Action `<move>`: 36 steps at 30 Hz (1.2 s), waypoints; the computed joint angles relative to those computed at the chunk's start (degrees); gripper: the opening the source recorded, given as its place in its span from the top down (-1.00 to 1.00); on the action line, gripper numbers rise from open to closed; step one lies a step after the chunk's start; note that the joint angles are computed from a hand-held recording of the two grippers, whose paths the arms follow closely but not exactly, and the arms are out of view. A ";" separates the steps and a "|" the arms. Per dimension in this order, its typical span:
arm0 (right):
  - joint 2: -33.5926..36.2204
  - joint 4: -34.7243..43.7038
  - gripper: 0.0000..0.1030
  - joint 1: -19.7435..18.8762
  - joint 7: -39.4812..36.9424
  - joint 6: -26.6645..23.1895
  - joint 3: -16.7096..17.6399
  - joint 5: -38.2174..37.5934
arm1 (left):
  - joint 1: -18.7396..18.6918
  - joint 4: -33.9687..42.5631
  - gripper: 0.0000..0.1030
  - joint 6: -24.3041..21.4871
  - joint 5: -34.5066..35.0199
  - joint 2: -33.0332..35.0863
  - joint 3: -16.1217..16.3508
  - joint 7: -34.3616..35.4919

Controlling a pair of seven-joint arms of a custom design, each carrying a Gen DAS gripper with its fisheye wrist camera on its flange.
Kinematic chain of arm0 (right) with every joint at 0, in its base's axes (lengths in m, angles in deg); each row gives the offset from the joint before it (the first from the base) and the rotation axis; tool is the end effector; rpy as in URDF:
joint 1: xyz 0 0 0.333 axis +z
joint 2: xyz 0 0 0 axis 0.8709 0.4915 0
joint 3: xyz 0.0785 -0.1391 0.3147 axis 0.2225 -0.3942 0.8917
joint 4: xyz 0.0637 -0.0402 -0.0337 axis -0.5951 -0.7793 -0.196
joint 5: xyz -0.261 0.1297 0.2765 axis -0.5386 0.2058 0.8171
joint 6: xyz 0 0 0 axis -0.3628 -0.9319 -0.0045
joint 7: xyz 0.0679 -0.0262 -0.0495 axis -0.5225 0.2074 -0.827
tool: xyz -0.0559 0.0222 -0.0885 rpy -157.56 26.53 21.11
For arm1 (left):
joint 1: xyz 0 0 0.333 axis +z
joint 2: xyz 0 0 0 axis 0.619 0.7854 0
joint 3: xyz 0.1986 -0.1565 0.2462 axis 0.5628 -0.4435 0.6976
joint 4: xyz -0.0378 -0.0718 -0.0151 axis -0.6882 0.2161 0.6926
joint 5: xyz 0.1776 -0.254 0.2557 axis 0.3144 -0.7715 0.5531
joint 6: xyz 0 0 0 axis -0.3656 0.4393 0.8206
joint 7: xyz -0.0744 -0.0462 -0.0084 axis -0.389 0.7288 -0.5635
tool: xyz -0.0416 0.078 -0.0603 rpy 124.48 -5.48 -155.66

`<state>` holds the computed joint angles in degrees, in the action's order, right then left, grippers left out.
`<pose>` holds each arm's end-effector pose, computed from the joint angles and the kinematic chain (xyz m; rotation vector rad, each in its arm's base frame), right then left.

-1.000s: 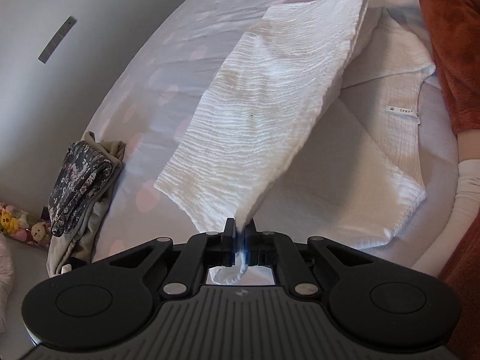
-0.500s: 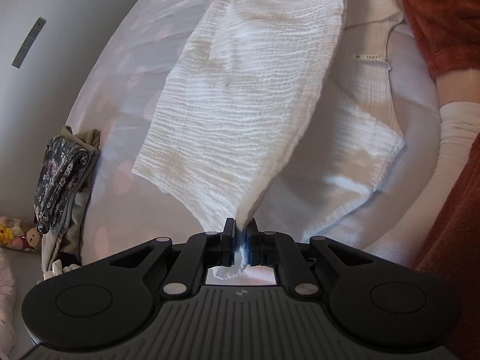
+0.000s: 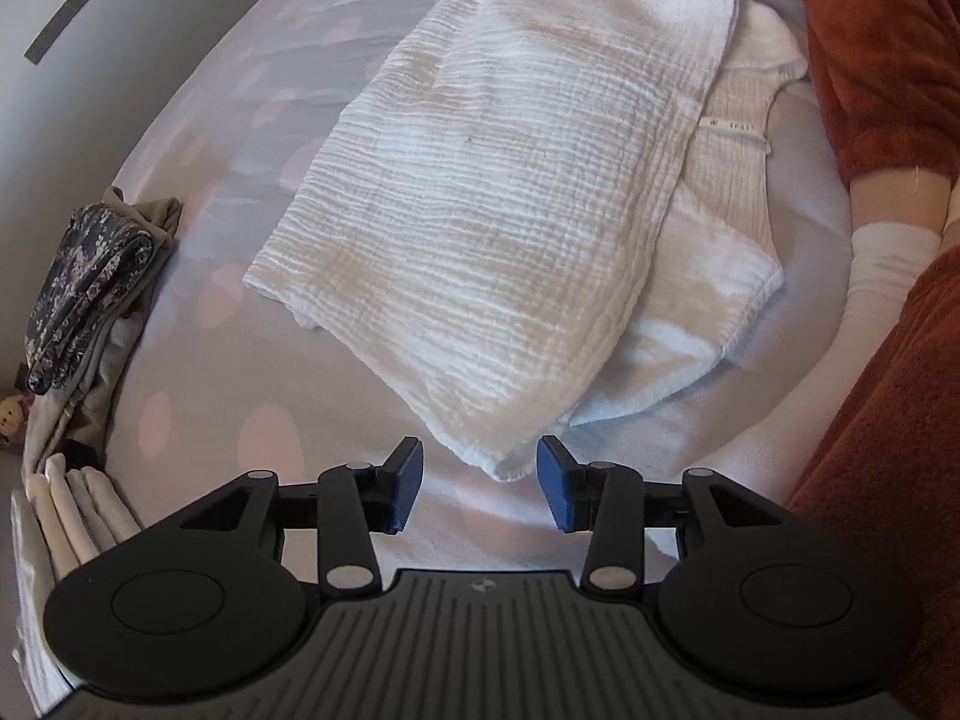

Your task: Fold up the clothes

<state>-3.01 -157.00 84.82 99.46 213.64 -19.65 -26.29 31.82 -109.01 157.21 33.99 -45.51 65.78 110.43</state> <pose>0.6216 0.3526 0.4129 -2.7819 0.7044 -0.4280 0.5265 -0.1582 0.4148 -0.7300 2.5813 -0.2850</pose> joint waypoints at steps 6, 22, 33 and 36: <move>-0.37 1.62 0.34 -2.01 -2.30 -1.33 1.30 4.91 | 0.74 4.10 0.20 0.63 -4.75 1.81 0.54 -4.12; 17.34 23.22 -0.18 -2.75 29.54 8.81 -4.44 8.15 | 0.63 23.93 0.05 8.56 -9.07 22.45 2.82 -28.80; 38.74 54.48 -0.14 -5.63 36.54 -2.76 -0.76 13.41 | 3.73 32.37 0.08 7.86 -11.57 32.78 -1.39 -31.04; 39.39 54.74 0.33 -4.83 34.58 -3.61 -0.81 13.55 | 3.30 32.76 0.43 9.23 -11.54 33.86 -1.53 -31.34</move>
